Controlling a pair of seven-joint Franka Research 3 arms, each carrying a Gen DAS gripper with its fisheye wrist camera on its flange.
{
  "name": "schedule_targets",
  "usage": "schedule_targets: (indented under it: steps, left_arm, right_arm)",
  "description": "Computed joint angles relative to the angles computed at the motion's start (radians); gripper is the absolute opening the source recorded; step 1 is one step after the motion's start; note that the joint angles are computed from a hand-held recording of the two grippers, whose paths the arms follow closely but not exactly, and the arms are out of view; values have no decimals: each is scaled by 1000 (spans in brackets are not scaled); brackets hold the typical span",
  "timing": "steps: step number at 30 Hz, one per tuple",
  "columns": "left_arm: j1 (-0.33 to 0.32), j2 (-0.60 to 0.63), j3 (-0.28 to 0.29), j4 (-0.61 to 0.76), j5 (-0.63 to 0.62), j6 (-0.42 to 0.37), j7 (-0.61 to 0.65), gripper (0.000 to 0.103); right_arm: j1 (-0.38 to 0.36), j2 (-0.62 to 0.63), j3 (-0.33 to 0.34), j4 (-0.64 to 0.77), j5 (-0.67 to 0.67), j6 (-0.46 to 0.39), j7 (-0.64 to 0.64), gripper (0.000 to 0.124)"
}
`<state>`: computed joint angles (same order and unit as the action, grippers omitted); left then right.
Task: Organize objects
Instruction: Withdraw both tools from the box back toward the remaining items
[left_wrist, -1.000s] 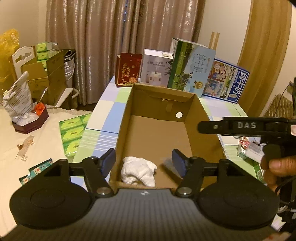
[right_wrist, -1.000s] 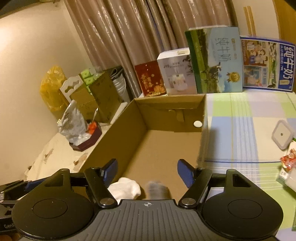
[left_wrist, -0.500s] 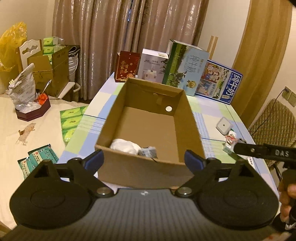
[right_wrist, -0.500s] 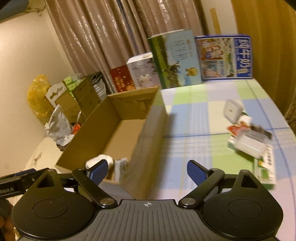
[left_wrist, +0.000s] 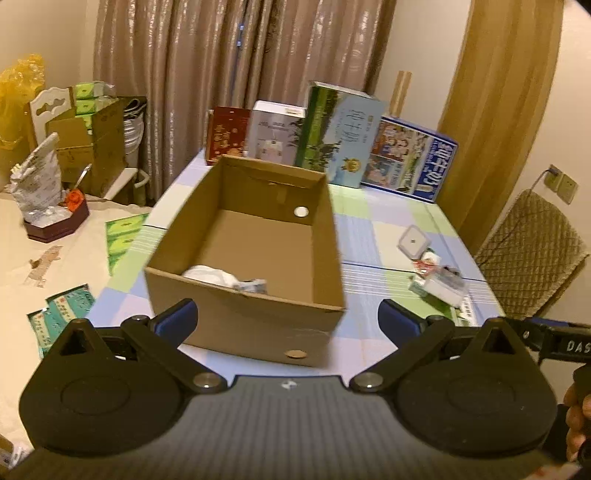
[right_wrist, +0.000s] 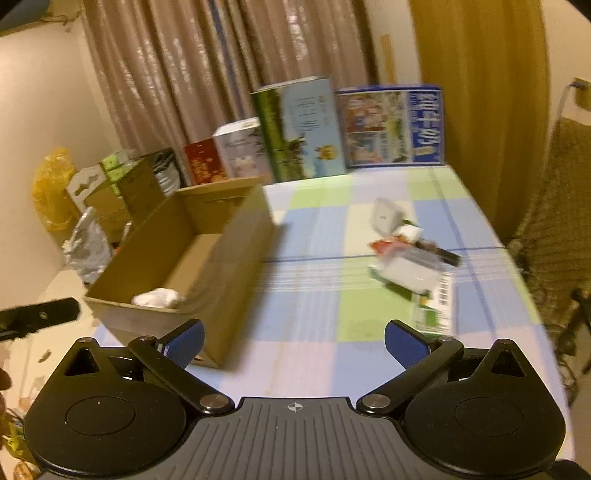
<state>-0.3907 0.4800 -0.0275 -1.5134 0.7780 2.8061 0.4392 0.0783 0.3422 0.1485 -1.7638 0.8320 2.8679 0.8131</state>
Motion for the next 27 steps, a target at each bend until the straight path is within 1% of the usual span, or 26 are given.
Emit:
schedule_targets:
  steps: [4, 11, 16, 21, 25, 27]
  left_arm:
    - [-9, 22, -19, 30, -17, 13, 27, 102]
    - [-20, 102, -69, 137, -121, 13, 176, 102]
    - [-39, 171, -92, 232, -206, -13, 288, 102]
    - [-64, 234, -96, 327, -269, -46, 374, 102]
    - [-75, 302, -106, 435, -322, -92, 447, 102]
    - [-86, 332, -102, 484, -341, -113, 472, 102]
  right_arm:
    - [-9, -21, -30, -41, -12, 24, 47, 101]
    - [-40, -48, -54, -87, -19, 46, 93, 101]
    - [-61, -55, -54, -100, -12, 59, 103, 101]
    - [-72, -45, -56, -92, -9, 52, 114, 101]
    - [-81, -31, -53, -79, -5, 45, 113, 101]
    - [-84, -22, -54, -71, -8, 44, 116, 101]
